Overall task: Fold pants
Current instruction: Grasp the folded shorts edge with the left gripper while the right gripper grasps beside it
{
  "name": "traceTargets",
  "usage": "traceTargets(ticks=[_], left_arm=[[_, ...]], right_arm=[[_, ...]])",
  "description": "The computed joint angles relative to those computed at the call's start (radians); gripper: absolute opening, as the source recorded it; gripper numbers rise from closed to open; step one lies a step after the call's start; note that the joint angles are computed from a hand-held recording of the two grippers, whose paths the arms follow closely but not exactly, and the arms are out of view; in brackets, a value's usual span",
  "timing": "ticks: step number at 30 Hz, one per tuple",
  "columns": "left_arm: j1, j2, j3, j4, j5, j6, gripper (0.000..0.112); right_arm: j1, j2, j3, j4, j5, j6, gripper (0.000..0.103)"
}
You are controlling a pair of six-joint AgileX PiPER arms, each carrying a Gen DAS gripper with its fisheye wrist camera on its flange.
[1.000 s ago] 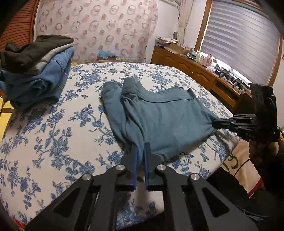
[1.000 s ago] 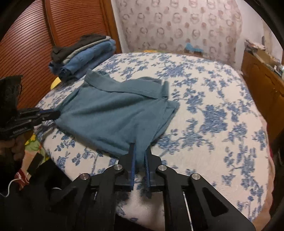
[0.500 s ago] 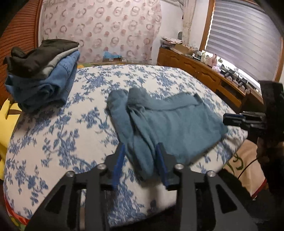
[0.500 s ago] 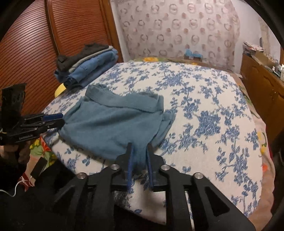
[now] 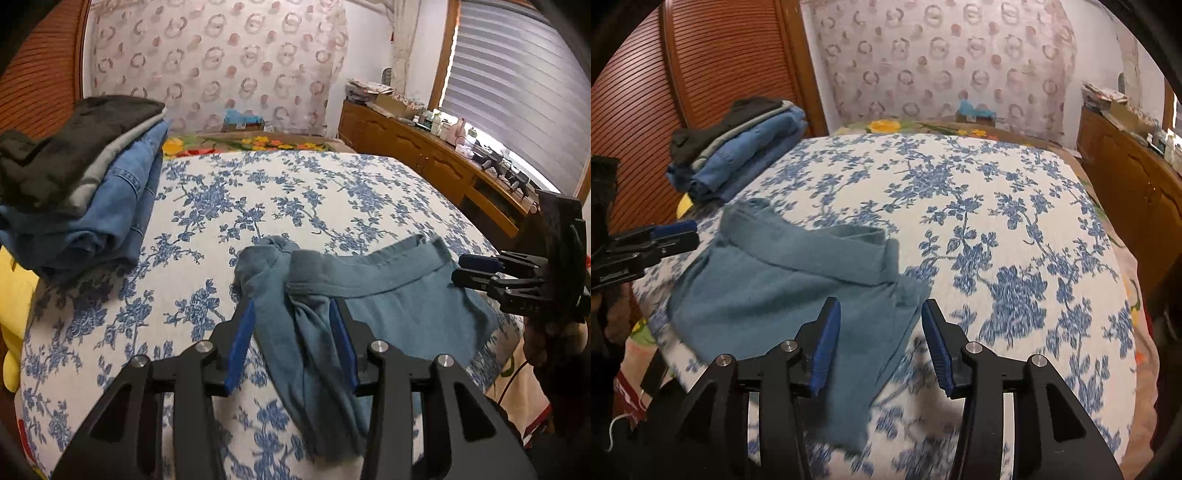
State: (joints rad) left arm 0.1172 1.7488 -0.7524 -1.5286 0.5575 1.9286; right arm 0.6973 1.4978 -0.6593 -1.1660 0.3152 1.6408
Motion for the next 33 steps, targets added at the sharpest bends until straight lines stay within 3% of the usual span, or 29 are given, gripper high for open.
traceTargets(ticks=[8,19,33], left_arm=[[-0.041,0.07,-0.076,0.042,-0.047,-0.085,0.041],[-0.065,0.144,-0.147,0.157,-0.085,-0.219,0.041],[-0.071,0.161,-0.143,0.064,-0.082,-0.116,0.042]], right_arm=[[-0.05,0.08,-0.053,0.052,-0.019,-0.07,0.047],[-0.057,0.081,-0.04,-0.01,-0.034,-0.017,0.048],[-0.024,0.101,-0.058,-0.01,0.019,-0.022,0.048]])
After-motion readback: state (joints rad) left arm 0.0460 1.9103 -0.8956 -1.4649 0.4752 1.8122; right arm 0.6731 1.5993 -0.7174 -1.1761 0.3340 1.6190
